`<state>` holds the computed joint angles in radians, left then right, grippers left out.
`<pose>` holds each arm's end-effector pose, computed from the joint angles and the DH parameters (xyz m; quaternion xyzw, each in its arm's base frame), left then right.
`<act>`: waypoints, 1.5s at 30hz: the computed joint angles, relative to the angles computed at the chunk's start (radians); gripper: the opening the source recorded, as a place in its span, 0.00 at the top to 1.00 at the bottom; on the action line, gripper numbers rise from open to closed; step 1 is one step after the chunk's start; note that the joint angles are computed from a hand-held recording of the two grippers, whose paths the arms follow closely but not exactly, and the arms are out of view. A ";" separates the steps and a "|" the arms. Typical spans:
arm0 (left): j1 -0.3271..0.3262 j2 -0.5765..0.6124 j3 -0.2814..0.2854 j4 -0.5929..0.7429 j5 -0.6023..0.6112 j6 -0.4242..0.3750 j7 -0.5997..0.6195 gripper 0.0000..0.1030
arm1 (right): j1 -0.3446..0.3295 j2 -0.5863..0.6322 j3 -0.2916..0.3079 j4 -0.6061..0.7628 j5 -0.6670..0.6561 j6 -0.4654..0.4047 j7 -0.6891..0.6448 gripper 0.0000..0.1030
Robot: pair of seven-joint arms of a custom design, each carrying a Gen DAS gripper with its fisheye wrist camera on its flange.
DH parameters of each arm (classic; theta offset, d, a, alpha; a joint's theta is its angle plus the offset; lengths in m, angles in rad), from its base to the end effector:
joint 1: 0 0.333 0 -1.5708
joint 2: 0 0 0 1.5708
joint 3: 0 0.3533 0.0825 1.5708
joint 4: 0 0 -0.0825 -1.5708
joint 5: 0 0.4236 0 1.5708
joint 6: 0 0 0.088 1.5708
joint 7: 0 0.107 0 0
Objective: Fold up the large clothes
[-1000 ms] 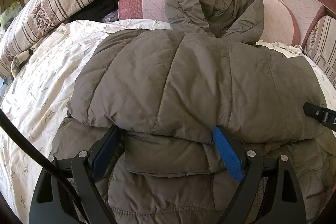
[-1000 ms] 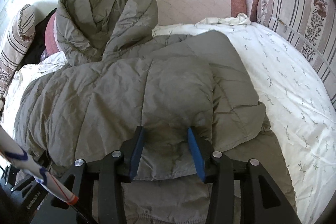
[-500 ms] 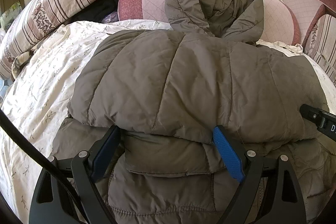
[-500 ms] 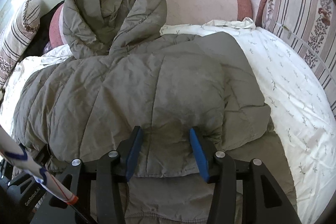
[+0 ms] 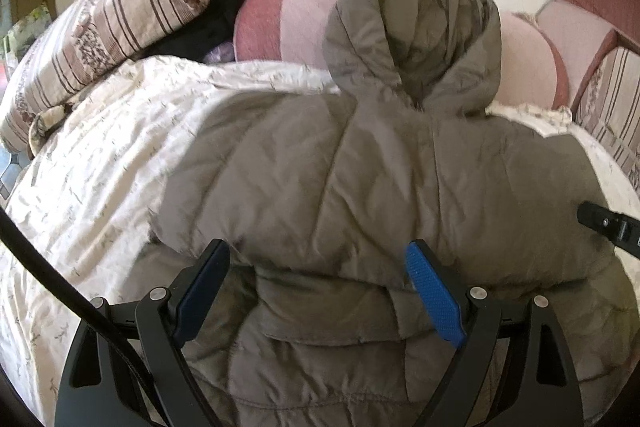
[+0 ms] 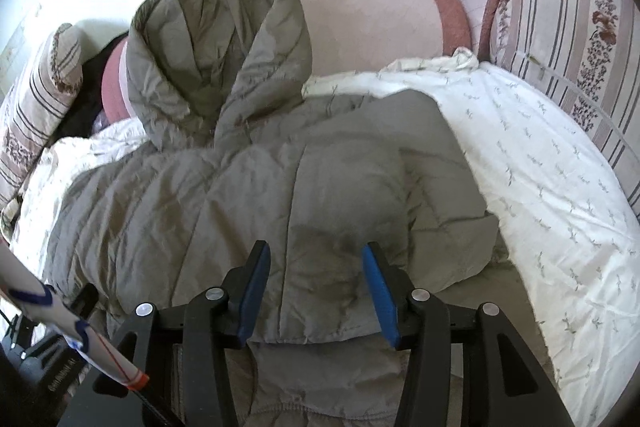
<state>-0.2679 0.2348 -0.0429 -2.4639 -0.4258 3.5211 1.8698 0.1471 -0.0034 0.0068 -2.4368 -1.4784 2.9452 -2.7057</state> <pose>0.5362 -0.1193 0.2967 -0.6035 0.6955 -0.2849 0.2662 0.4876 0.1416 0.3297 -0.4995 0.7930 -0.2274 0.2645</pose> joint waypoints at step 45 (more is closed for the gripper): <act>-0.122 0.035 0.095 0.052 -0.228 -0.021 0.173 0.13 | 0.071 0.069 -0.011 0.025 0.211 -0.070 -0.289 0.37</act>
